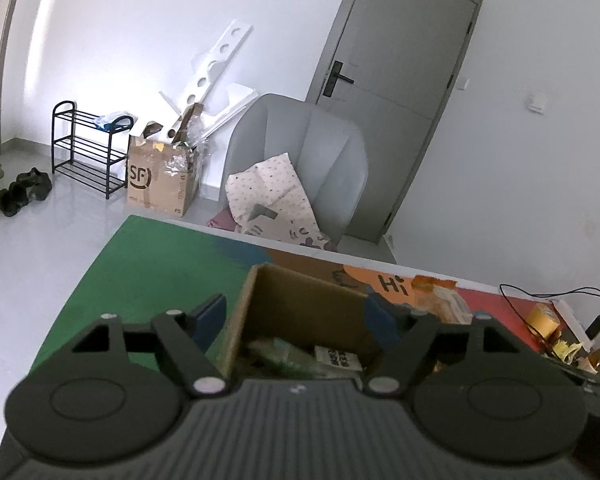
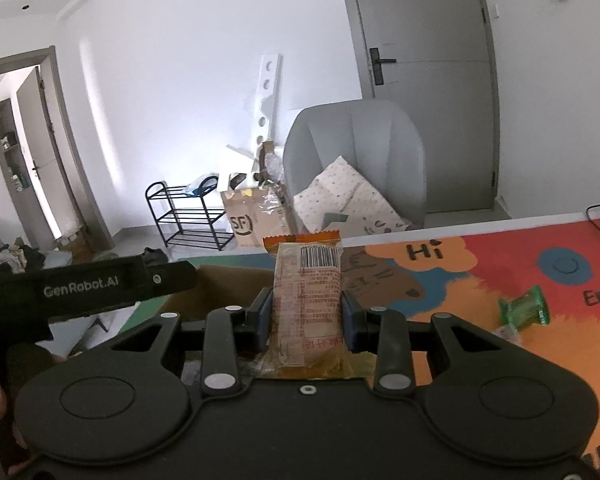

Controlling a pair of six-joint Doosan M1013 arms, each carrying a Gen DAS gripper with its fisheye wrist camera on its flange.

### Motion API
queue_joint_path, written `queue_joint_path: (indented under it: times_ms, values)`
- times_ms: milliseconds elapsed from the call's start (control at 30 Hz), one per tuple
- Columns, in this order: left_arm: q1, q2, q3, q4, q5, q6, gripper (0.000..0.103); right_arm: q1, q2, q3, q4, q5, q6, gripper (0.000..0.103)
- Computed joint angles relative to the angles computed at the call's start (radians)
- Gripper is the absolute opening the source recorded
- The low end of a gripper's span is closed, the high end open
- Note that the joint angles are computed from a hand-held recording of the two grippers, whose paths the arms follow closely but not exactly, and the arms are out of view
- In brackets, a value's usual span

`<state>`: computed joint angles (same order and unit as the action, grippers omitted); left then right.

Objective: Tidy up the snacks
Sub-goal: 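Lower the teal-banded pack into the box with the left gripper while the right drops the pastry bar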

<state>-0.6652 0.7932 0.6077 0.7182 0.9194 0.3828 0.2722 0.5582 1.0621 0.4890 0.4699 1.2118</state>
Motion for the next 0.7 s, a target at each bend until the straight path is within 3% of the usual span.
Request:
queue_joint_path:
  times_ms: [67, 133, 333, 700]
  values:
    - [0.0, -0.007, 0.012, 0.002, 0.002, -0.006, 0.079, 0.001, 0.0, -0.001, 0.03, 0.01, -0.031, 0.035]
    - [0.0, -0.009, 0.014, 0.0, 0.013, -0.004, 0.082, 0.003, -0.002, -0.001, 0.005, 0.016, -0.008, 0.054]
    - [-0.011, 0.002, -0.008, 0.006, 0.068, 0.004, 0.09, -0.009, -0.02, 0.023, -0.005, 0.008, 0.046, 0.071]
    - [-0.038, 0.02, -0.045, 0.015, 0.079, 0.035, 0.097, -0.039, -0.06, 0.086, -0.037, -0.029, 0.118, 0.081]
